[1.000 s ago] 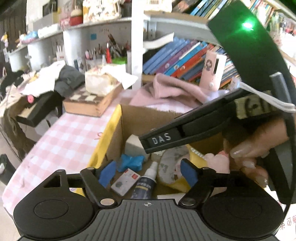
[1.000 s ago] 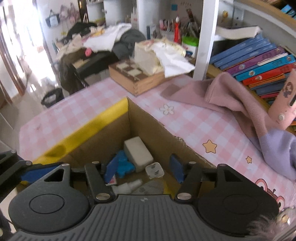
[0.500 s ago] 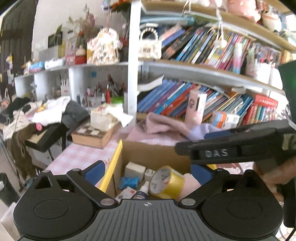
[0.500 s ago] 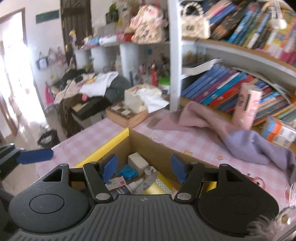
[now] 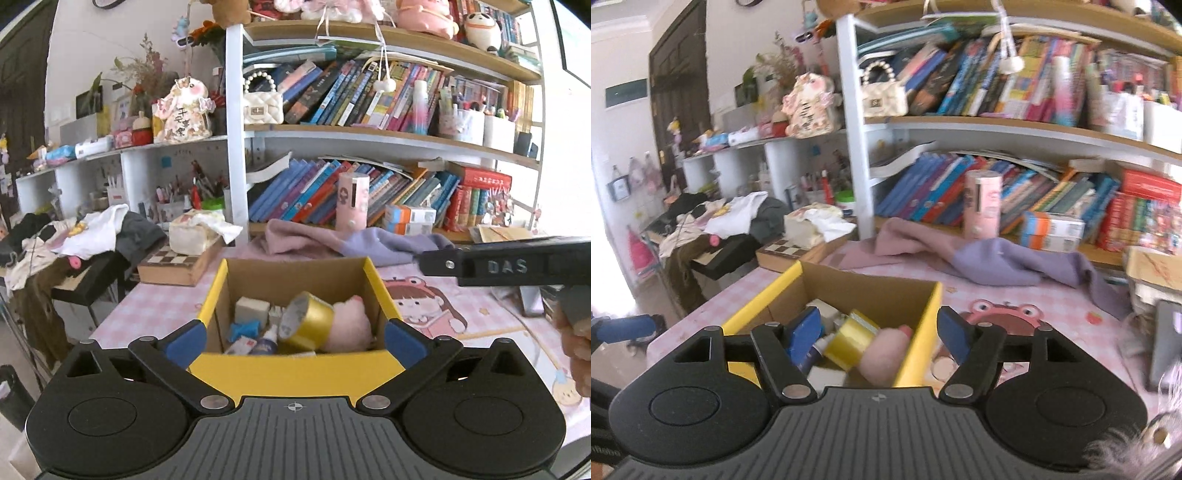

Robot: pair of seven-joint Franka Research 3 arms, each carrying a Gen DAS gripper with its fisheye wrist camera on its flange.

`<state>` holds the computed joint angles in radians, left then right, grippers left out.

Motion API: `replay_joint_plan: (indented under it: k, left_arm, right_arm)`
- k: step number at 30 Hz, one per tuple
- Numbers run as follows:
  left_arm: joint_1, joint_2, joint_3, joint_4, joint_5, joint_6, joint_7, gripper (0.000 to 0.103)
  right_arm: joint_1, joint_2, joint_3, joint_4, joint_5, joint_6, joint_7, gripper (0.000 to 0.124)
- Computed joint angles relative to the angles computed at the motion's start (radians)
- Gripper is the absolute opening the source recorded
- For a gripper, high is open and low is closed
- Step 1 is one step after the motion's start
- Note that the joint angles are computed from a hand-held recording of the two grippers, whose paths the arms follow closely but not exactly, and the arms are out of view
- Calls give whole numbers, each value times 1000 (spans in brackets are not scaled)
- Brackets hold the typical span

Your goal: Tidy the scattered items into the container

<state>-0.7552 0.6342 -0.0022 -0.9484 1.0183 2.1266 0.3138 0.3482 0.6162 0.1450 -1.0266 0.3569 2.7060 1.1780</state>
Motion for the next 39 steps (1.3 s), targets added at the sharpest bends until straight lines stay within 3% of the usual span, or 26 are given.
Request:
replay_joint_plan:
  k: [6, 11, 16, 20, 25, 31, 33, 39]
  left_arm:
    - [-16, -94, -21, -177, 72, 60, -147, 103]
    - [-12, -116, -63, -231, 93, 57, -138, 103]
    - [5, -136, -98, -272, 56, 58, -117, 103]
    - [10, -145, -112, -295, 38, 61, -111, 103]
    - [21, -137, -128, -300, -9, 74, -106, 103]
    - [-5, -78, -131, -222, -74, -40, -18, 103]
    - [-7, -68, -132, -206, -103, -44, 9, 103]
    - [-14, -55, -122, -185, -150, -57, 44, 103]
  right_arm:
    - [11, -237, -31, -420, -5, 226, 3, 73]
    - [66, -378, -105, -675, -118, 340, 103, 78]
    - [165, -475, -244, -859, -383, 403, 346, 83]
    - [223, -517, -329, -929, -616, 381, 598, 84]
    - [191, -548, -294, -967, -718, 323, 692, 91]
    - [124, -582, -228, -1003, -761, 285, 746, 94]
    - [100, -589, -209, -1007, -782, 270, 783, 96]
    - [31, -595, -131, -1010, -748, 222, 755, 100]
